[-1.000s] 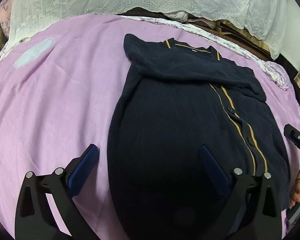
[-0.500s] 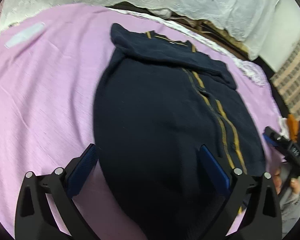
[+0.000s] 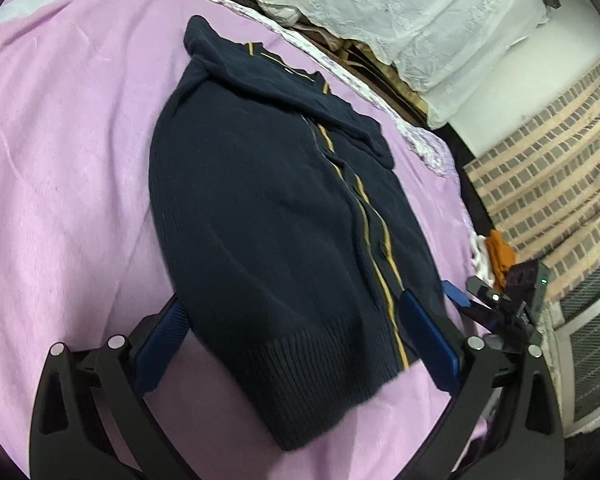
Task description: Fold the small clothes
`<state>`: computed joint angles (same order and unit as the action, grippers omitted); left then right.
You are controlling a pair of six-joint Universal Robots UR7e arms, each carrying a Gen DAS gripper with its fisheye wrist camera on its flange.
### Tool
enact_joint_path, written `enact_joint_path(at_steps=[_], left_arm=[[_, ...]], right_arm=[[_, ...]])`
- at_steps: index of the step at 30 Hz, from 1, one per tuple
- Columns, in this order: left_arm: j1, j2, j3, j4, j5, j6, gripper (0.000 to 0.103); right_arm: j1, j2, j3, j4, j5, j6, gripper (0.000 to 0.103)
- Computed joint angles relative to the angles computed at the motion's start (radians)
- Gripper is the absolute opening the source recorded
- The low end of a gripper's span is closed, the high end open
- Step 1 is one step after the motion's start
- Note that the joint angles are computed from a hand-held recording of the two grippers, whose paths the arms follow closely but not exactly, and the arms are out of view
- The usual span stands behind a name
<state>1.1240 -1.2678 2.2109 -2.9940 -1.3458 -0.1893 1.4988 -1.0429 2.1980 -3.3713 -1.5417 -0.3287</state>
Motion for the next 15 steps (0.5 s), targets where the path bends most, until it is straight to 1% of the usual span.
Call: enact_joint_path(at_steps=[1,6,10,12,13,15], left_arm=[[0.005,-0.006,0.003,0.002,-0.015,0.001,0.098],[0.028,0.024,-0.044,0.036,-0.05,-0.004,0.098],[0.04,0.047,-0.071,0.043,-0.071,0.002,0.098],[0.046,0.051,-0.076,0.038,-0.085,-0.002,0.098],[0.049,0.054,-0.08,0.038,-0.091,-0.004,0.098],[0.053,0.06,-0.089,0.04,-0.099,-0.009,0.098]], right_arm=[[-0.002,-0.003,0.002,0.008,0.007,-0.003,0.099],[0.004,0.018,-0.031,0.022,-0.016,0.009,0.1],[-0.013,0.019,-0.044,0.034,0.022,0.021,0.1],[-0.011,0.016,-0.058,0.068,0.022,0.037,0.1],[-0.011,0.012,-0.072,0.107,0.035,0.055,0.1],[-0.015,0.009,-0.093,0.175,0.077,0.059,0.099]])
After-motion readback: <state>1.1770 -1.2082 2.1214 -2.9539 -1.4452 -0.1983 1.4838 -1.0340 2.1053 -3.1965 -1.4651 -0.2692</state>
